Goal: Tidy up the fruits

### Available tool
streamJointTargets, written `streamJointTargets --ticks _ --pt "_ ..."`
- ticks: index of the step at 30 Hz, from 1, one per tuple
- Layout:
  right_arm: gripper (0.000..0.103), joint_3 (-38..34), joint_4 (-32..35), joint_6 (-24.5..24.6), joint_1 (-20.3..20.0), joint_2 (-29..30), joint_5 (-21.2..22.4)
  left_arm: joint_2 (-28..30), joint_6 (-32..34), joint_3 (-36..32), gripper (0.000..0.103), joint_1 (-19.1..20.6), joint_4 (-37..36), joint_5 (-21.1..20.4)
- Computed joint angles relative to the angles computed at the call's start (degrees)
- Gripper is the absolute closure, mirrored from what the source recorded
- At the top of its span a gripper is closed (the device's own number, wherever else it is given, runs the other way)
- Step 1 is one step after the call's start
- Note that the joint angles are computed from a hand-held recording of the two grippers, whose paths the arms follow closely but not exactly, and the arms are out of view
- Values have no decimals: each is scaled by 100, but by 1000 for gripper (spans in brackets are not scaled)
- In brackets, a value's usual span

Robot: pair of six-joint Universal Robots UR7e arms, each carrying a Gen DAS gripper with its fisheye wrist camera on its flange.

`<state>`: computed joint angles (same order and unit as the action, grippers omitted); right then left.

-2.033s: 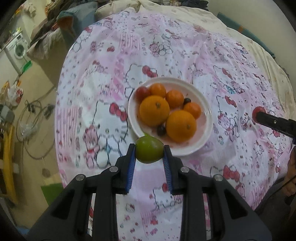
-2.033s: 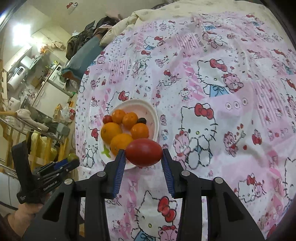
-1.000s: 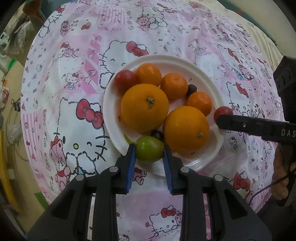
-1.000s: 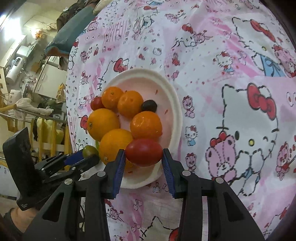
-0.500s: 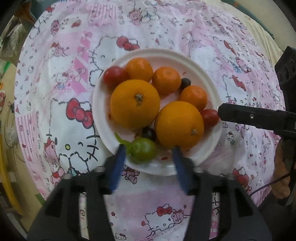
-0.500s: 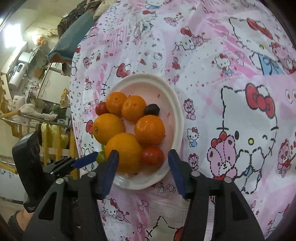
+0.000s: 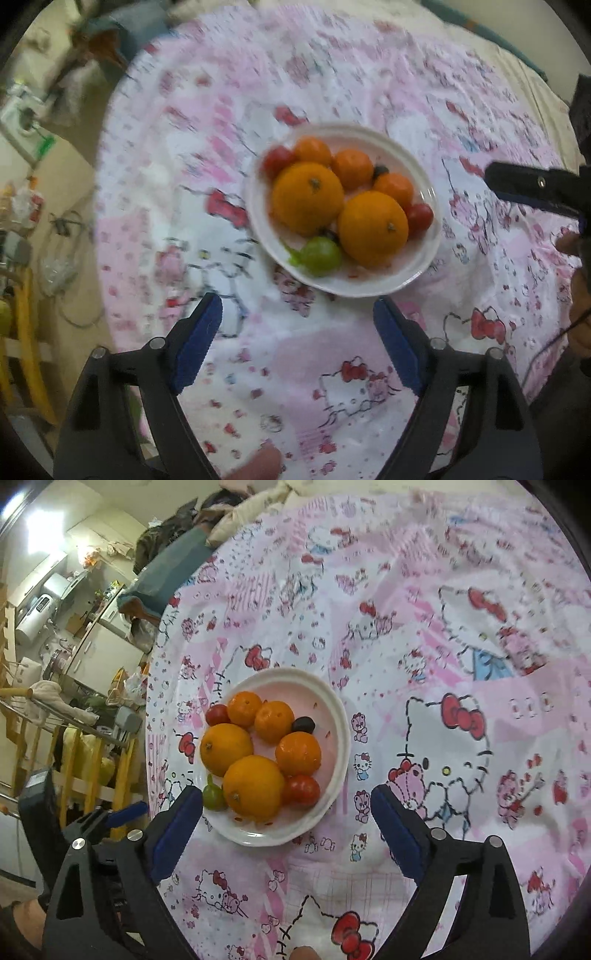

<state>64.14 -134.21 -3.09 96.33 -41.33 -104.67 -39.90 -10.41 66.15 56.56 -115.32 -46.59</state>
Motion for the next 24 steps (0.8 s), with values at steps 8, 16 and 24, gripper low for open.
streamJointTargets --ticks 8,16,24 --pt "2 1155 -1419 -498 304 -529 -477 -805 -359 1294 15 -238 -1371 263" --pt "0 2091 -2564 -692 496 -898 -873 -1102 -11 2057 1 -463 -2925 542" --pt "0 2689 -3397 -927 686 -1036 -1235 -1239 238 2399 1 -587 -3437 642"
